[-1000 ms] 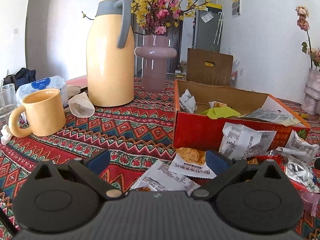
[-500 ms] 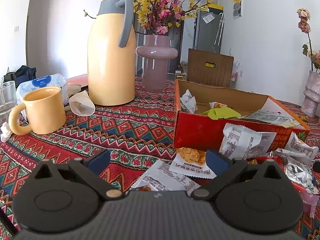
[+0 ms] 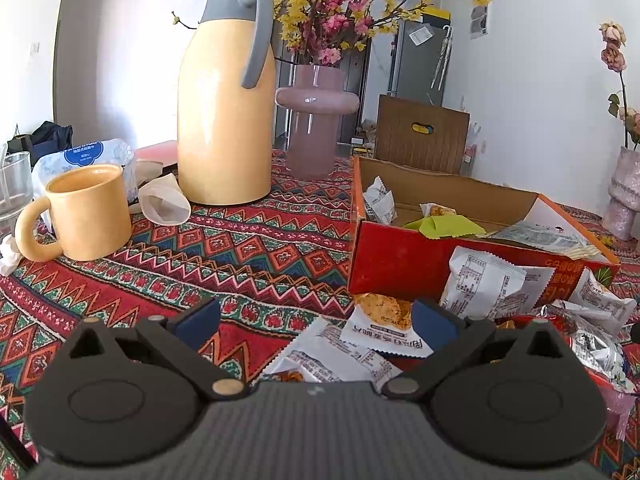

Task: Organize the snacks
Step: 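Grasp a small white snack packet with the right gripper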

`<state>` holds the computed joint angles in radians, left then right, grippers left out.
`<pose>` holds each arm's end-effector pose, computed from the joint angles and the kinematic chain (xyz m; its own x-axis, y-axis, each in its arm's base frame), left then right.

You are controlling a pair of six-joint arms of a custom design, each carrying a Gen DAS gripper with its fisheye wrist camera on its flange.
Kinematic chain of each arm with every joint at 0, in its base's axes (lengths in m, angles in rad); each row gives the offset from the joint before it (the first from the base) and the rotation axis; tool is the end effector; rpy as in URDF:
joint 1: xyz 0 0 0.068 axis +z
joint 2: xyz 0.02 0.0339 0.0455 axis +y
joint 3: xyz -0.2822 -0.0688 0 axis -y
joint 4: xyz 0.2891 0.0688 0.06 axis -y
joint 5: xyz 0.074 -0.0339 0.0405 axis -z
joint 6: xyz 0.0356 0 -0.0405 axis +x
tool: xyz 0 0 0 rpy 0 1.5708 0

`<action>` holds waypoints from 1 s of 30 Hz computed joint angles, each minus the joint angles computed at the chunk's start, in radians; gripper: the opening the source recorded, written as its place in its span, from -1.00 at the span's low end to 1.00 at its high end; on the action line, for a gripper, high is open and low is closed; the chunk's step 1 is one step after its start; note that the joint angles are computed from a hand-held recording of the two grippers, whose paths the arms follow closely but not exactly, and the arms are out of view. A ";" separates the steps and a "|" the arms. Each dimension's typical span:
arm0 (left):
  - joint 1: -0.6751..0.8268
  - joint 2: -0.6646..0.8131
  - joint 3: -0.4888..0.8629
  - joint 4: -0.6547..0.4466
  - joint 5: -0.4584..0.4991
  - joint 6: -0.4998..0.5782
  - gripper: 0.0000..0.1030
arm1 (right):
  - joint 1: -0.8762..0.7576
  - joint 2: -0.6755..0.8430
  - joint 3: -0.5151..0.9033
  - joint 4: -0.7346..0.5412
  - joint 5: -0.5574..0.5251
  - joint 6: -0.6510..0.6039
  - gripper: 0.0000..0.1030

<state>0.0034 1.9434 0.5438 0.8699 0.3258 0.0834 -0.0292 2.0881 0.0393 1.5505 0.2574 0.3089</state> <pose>0.3241 -0.0103 0.0473 -0.4808 0.0773 -0.8734 0.3141 0.9452 -0.0893 0.1747 -0.0142 0.0227 -0.3786 0.3052 -0.8738 0.3851 0.9104 0.1511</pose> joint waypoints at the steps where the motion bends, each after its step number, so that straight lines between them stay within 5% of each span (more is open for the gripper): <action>1: 0.000 0.001 0.000 0.001 0.001 -0.001 1.00 | 0.002 -0.004 -0.004 0.005 -0.003 0.001 1.00; 5: 0.006 0.001 -0.001 0.003 0.010 -0.009 1.00 | 0.027 -0.072 -0.018 -0.047 -0.013 0.005 1.00; 19: 0.022 -0.001 0.004 -0.012 0.039 -0.028 1.00 | 0.144 -0.511 0.018 -0.545 0.081 0.003 1.00; 25: 0.024 0.000 0.010 -0.022 0.045 -0.031 1.00 | 0.121 -0.463 0.138 -0.666 0.112 -0.025 0.92; 30: 0.025 0.000 0.015 -0.035 0.052 -0.034 1.00 | 0.030 -0.359 0.231 -0.716 0.032 -0.060 0.69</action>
